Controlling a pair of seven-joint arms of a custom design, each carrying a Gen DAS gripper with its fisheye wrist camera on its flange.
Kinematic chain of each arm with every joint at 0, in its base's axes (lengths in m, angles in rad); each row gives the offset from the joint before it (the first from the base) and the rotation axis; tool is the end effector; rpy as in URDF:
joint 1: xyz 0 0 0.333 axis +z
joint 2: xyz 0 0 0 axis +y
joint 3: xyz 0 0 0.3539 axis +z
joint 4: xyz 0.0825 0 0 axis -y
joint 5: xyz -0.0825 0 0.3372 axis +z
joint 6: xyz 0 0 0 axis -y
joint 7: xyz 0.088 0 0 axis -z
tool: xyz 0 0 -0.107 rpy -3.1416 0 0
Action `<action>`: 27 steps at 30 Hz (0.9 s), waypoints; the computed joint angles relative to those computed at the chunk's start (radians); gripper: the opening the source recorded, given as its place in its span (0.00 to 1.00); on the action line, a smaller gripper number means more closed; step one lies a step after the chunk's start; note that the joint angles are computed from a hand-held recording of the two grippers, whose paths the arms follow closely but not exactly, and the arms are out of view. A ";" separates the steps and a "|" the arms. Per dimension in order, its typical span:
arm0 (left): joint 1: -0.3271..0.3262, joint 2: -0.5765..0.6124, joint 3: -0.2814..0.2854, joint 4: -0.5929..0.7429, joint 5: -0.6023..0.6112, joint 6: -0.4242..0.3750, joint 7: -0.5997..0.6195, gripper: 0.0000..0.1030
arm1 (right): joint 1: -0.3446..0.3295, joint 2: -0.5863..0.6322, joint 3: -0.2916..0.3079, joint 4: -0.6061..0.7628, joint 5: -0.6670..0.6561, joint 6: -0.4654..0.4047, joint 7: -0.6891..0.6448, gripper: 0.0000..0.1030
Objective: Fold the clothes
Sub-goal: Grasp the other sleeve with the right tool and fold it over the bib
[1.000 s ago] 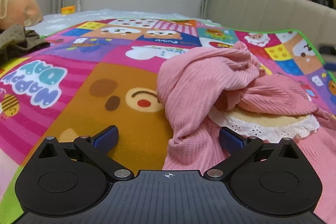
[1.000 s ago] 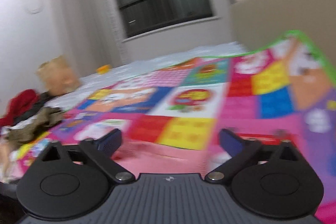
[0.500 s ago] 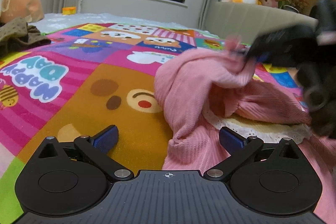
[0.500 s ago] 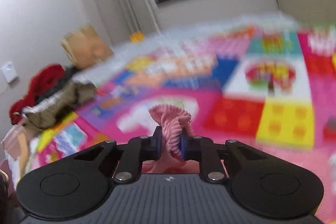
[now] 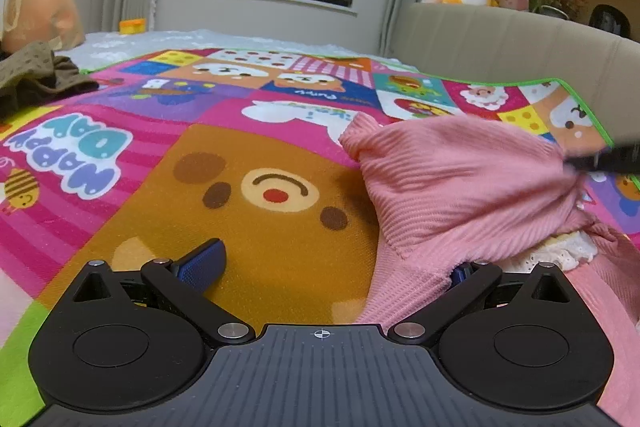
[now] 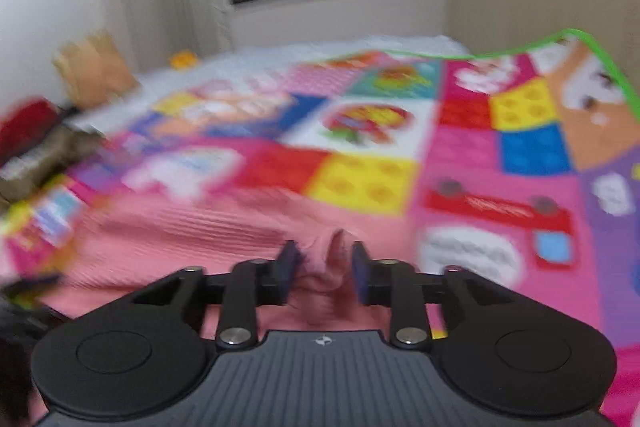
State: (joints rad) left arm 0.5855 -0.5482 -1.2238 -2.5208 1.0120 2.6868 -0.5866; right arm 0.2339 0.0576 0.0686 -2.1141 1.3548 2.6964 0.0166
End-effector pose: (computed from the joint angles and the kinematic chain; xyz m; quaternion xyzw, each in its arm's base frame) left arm 0.3084 -0.3008 0.4211 -0.7588 0.4161 -0.3231 0.3831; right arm 0.5277 0.1299 0.4888 -0.8119 0.3648 -0.1337 0.4357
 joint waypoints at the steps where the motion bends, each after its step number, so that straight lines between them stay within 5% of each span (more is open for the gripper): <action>1: -0.007 0.009 0.002 0.002 0.011 -0.010 -0.009 1.00 | -0.001 -0.004 0.000 -0.004 0.018 0.007 -0.019 0.48; 7: -0.054 0.060 0.029 0.004 0.093 -0.056 -0.089 1.00 | 0.005 -0.080 -0.008 -0.010 0.244 -0.032 -0.277 0.48; 16: -0.150 0.163 0.080 0.021 0.186 -0.162 -0.158 1.00 | 0.066 -0.060 0.017 0.014 0.069 -0.368 -0.083 0.48; 17: -0.163 0.171 0.090 0.020 0.198 -0.168 -0.171 1.00 | 0.079 -0.033 0.031 0.030 0.020 -0.359 -0.041 0.48; 22: -0.223 0.211 0.137 0.018 0.243 -0.200 -0.214 1.00 | 0.169 0.096 0.091 0.083 -0.095 -0.021 0.037 0.40; 24: -0.246 0.229 0.152 0.021 0.255 -0.218 -0.219 1.00 | 0.168 0.108 0.106 0.112 0.003 0.120 -0.013 0.40; 27: -0.281 0.241 0.185 0.014 0.288 -0.223 -0.254 1.00 | 0.085 0.073 0.074 0.163 0.149 0.026 -0.086 0.47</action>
